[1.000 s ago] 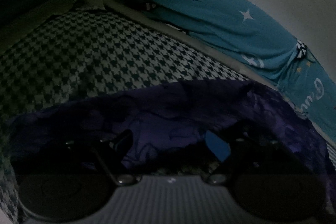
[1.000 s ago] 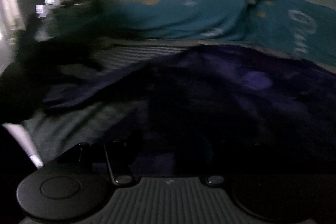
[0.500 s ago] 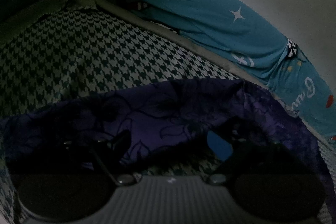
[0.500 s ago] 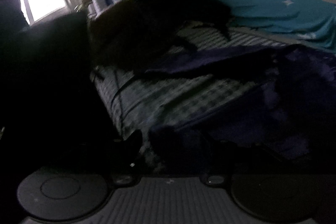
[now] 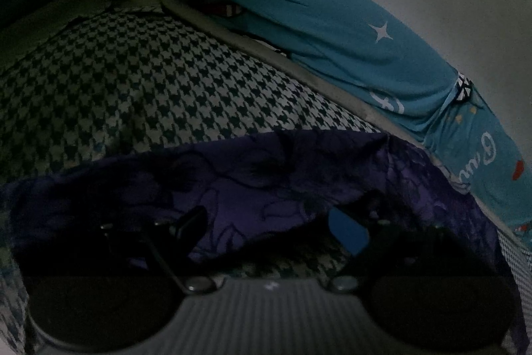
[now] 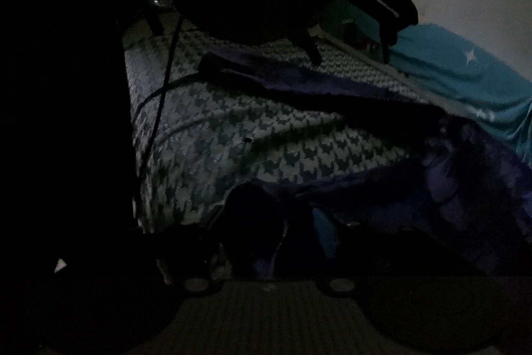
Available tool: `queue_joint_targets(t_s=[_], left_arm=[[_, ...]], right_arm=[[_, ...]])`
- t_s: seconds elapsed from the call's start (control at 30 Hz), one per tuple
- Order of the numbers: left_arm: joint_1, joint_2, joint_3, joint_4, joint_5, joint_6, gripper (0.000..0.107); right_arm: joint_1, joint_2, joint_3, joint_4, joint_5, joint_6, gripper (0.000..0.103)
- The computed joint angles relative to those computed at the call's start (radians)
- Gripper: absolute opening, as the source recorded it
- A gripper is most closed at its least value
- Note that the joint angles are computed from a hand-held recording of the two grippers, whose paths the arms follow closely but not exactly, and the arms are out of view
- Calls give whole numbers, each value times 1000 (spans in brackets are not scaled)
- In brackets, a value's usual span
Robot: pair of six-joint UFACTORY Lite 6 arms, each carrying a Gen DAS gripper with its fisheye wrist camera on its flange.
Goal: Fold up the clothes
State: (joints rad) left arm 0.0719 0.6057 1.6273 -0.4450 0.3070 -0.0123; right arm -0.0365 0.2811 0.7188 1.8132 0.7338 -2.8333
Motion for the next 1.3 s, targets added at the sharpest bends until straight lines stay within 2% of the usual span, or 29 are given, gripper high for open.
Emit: queue_joint_targets(t_s=[0.1, 0.13, 0.2, 0.3, 0.37, 0.43, 0.53, 0.7, 0.8, 0.93, 1.1, 1.3], left_arm=[[3, -3, -4, 0, -3, 2, 84], [3, -5, -7, 4, -5, -2, 84], [1, -7, -7, 25, -9, -21, 84], [-4, -10, -9, 73, -21, -63, 84], [-8, -16, -14, 117, -33, -100, 84], [-9, -28, -24, 156, -50, -140, 84], [-9, -34, -30, 197, -65, -191, 85], [-21, -19, -13, 259, -60, -264, 85], [-41, -17, -11, 294, -62, -299, 85], [-74, -11, 1, 351, -58, -349, 87], [-111, 6, 21, 420, -47, -409, 87], [-147, 28, 44, 457, -44, -432, 88]], right_arm=[[-17, 15, 14, -9, 26, 25, 27], [-21, 18, 23, -16, 28, 43, 14], [-38, 34, 69, -96, 37, 157, 10], [-81, 64, 152, -300, 118, 427, 9], [-112, 76, 201, -422, 215, 590, 9], [-129, 67, 211, -475, 287, 642, 9], [-135, 60, 209, -523, 340, 643, 9], [-88, 83, 165, -507, 237, 571, 10], [-59, 111, 157, -505, 177, 539, 17], [-72, 93, 159, -577, 217, 563, 30], [-121, 82, 181, -663, 274, 605, 30], [-208, 77, 209, -661, 296, 621, 31]])
